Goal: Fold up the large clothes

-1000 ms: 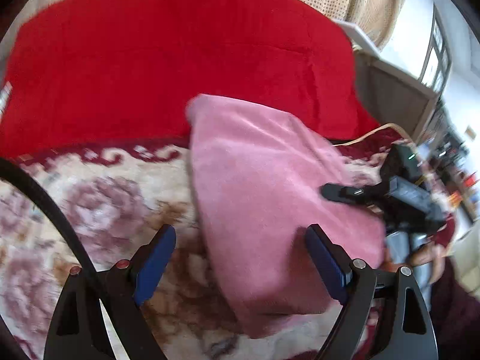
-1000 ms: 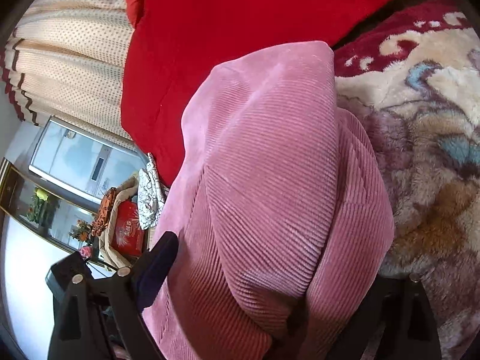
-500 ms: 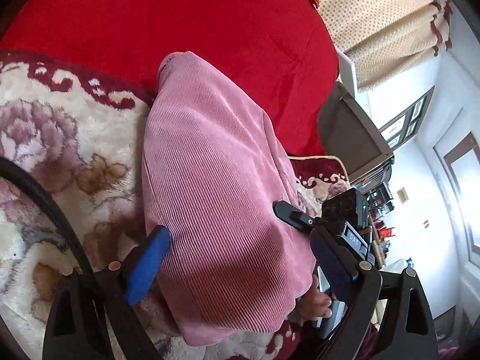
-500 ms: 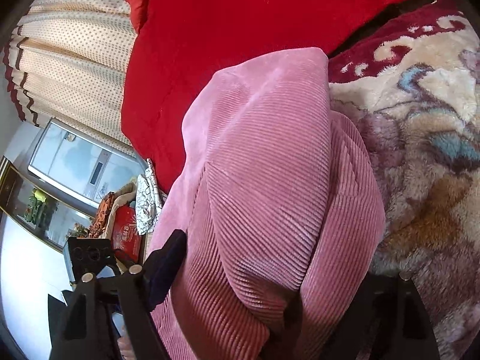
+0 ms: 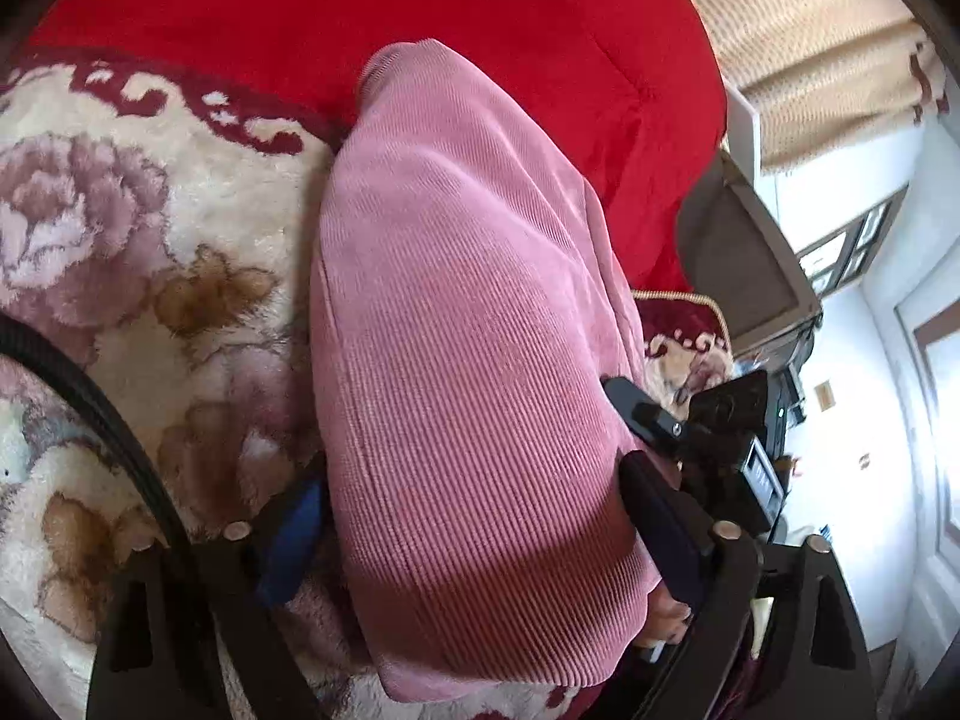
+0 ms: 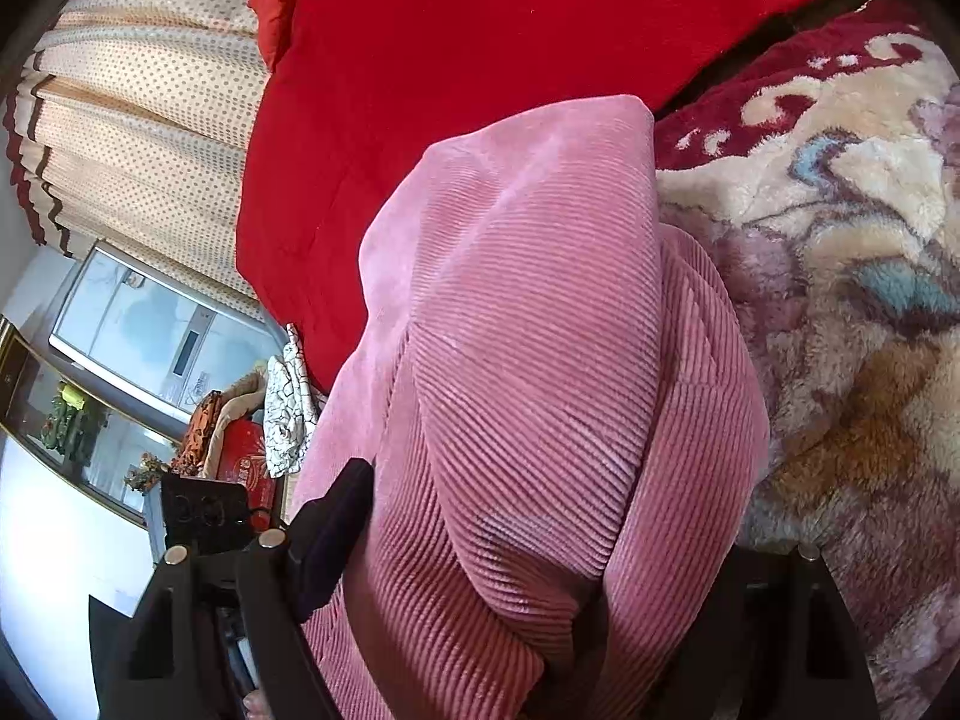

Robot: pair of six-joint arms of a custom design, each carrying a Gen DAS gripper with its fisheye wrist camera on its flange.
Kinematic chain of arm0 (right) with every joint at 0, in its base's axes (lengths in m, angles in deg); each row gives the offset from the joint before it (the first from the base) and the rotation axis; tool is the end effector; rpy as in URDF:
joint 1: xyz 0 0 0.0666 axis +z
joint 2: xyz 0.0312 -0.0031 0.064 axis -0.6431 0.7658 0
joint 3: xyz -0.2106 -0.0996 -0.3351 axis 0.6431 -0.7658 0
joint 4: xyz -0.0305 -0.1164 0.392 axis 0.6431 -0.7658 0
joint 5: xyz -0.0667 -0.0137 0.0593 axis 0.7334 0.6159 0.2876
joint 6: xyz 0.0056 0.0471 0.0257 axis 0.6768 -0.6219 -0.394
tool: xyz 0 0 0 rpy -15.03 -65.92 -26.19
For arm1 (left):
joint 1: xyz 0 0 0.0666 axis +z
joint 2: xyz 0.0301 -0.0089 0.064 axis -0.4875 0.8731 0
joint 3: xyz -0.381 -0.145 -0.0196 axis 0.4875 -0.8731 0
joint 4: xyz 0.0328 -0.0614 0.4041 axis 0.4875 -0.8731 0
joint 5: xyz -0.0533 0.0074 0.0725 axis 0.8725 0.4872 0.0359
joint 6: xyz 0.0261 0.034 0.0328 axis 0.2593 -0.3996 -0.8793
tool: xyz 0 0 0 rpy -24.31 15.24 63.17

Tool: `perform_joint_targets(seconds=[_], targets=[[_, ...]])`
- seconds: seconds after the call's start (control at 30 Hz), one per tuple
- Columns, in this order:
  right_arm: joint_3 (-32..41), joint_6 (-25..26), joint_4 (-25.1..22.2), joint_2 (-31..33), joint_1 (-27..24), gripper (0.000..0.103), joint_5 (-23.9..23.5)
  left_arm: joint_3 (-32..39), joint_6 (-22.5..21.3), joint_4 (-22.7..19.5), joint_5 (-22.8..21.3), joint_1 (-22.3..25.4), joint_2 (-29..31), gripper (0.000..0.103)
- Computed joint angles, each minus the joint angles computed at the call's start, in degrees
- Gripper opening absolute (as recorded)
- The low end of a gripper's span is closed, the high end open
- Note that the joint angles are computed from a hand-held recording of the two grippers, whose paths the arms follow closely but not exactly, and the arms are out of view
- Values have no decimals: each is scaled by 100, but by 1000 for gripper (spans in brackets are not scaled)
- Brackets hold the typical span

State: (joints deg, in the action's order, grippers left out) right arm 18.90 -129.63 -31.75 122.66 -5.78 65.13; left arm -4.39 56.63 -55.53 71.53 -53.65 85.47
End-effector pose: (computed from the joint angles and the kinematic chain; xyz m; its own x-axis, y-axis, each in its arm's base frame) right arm 0.2988 0.2034 0.4503 -0.6860 0.6246 -0.3732 0.1137 0.5986 0.7929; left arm 0.3849 -0.2025 0.4531 -0.9084 0.1550 -0.3883 0.4025 0.5755 -0.7119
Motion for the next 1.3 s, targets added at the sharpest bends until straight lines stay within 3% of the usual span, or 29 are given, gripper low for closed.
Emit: perform_joint_targets(seconds=[0.2, 0.37, 0.57, 0.9, 1.3], targets=[[209, 86, -245, 81, 138, 77, 351, -112, -205, 244, -322, -41, -208, 71], [648, 557, -702, 247, 465, 72, 1004, -132, -341, 384, -583, -34, -378, 65], [853, 769, -649, 314, 690, 68, 1131, -119, -400, 487, -1009, -20, -658, 64], [1339, 1168, -678, 619, 1166, 68, 1553, -175, -510, 462, -1357, 168, -1147, 64], [1728, 1513, -468, 915, 1609, 68, 1889, -329, -626, 447, -1315, 639, -1604, 64]])
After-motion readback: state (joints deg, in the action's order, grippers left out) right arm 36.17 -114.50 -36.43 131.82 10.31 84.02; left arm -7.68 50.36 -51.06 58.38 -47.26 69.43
